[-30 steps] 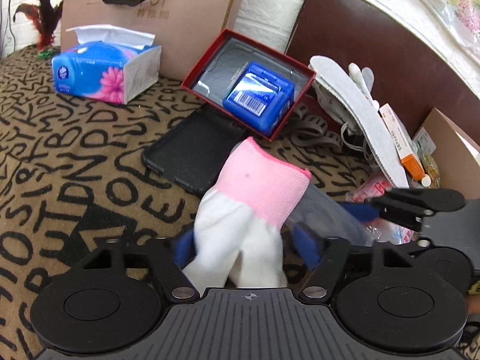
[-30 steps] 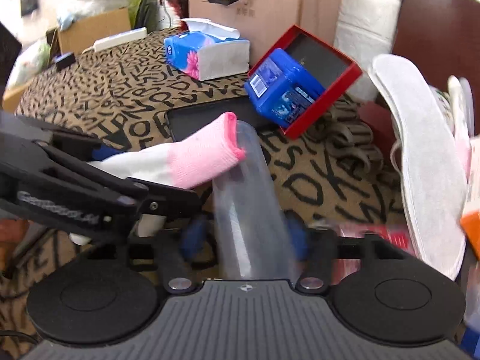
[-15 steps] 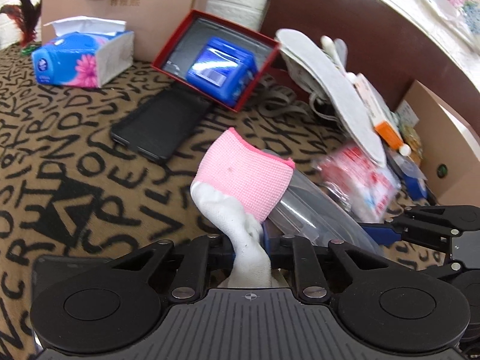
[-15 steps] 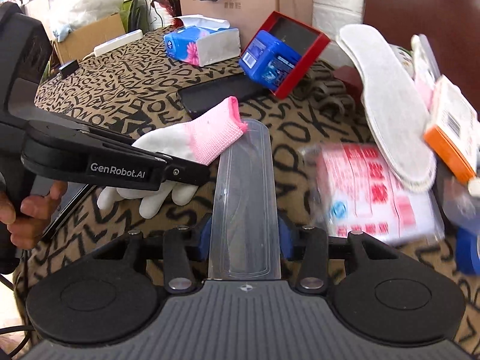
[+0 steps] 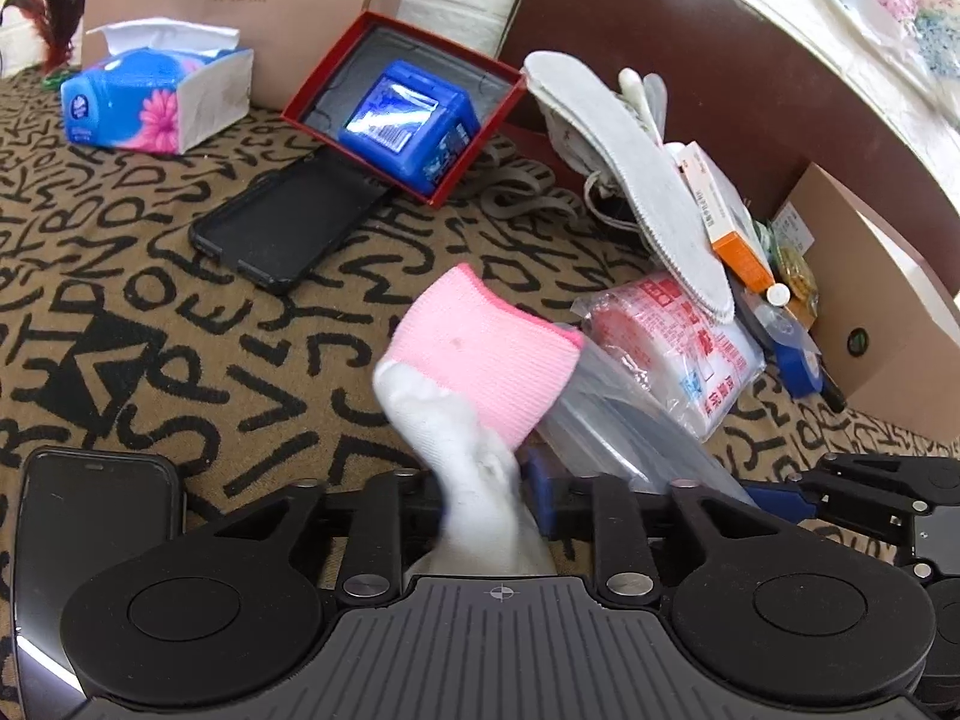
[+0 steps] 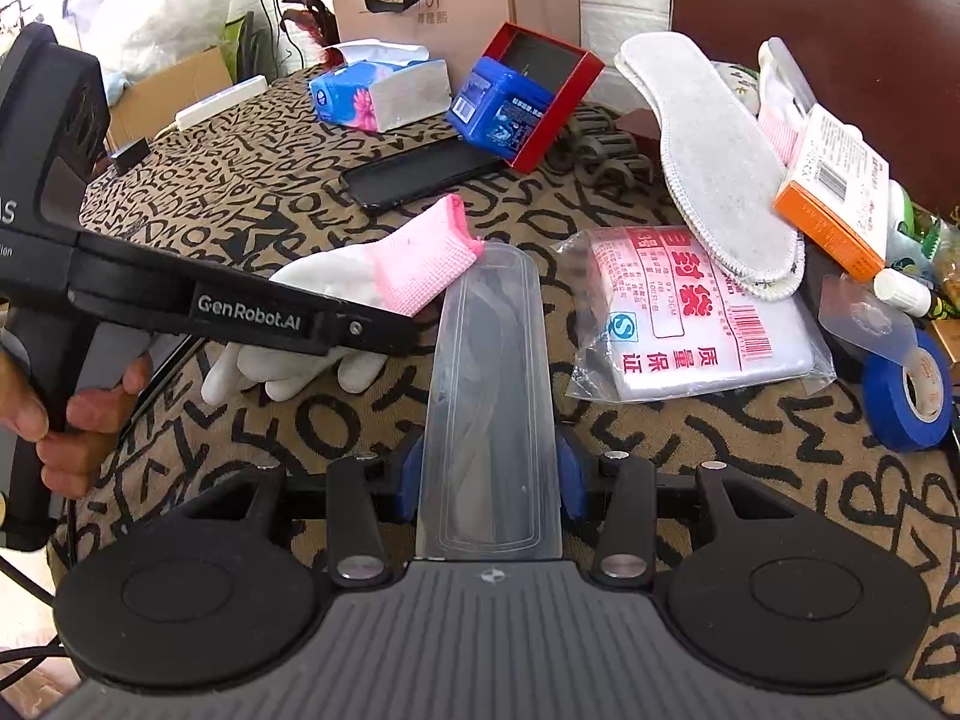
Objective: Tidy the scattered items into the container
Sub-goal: 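Carry the glove and clear case over the brown box with both tools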
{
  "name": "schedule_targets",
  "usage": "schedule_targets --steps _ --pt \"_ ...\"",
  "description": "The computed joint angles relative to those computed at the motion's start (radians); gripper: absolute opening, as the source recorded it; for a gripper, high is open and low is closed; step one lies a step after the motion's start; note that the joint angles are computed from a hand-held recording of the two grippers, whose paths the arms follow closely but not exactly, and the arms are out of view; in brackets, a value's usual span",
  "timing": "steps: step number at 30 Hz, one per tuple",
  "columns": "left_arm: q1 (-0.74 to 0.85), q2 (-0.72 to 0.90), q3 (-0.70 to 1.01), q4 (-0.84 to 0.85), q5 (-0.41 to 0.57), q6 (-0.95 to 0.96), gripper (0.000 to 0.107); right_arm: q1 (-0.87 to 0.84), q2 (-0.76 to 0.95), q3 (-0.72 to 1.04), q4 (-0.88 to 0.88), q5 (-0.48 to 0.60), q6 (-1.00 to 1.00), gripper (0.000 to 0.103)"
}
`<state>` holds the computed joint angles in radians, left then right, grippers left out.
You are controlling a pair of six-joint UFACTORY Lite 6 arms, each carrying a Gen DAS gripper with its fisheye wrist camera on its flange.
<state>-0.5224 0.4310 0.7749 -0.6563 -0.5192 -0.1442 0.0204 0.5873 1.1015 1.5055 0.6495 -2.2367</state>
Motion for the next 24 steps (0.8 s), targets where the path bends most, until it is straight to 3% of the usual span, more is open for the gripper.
schedule_targets --steps 2,4,6,10,13,14,17,24 --pt "-0.023 0.014 0.007 -0.054 -0.03 0.037 0.065 -0.001 0.003 0.0 0.013 0.004 -0.012 0.05" --pt "-0.041 0.028 0.029 -0.122 -0.026 0.117 0.063 -0.001 0.009 0.003 0.024 0.008 -0.021 0.05" --pt "-0.054 0.038 0.065 -0.246 0.002 0.273 0.044 0.0 0.02 0.016 0.022 0.014 -0.009 0.051" --pt "-0.035 0.033 0.072 -0.266 0.023 0.275 0.045 0.014 0.027 0.023 0.06 0.009 -0.022 0.054" --pt "-0.044 0.042 0.088 -0.316 0.026 0.332 0.044 0.018 0.042 0.043 0.032 0.01 0.022 0.05" --pt "-0.055 0.046 0.1 -0.37 0.028 0.393 0.024 0.018 0.036 0.036 0.038 0.006 0.018 0.05" --pt "-0.061 0.036 0.105 -0.401 0.05 0.413 0.011 0.01 0.016 0.016 0.036 0.005 0.023 0.049" --pt "-0.124 -0.005 0.104 -0.416 0.066 0.389 0.007 -0.084 -0.026 -0.029 -0.014 0.075 0.054 0.049"
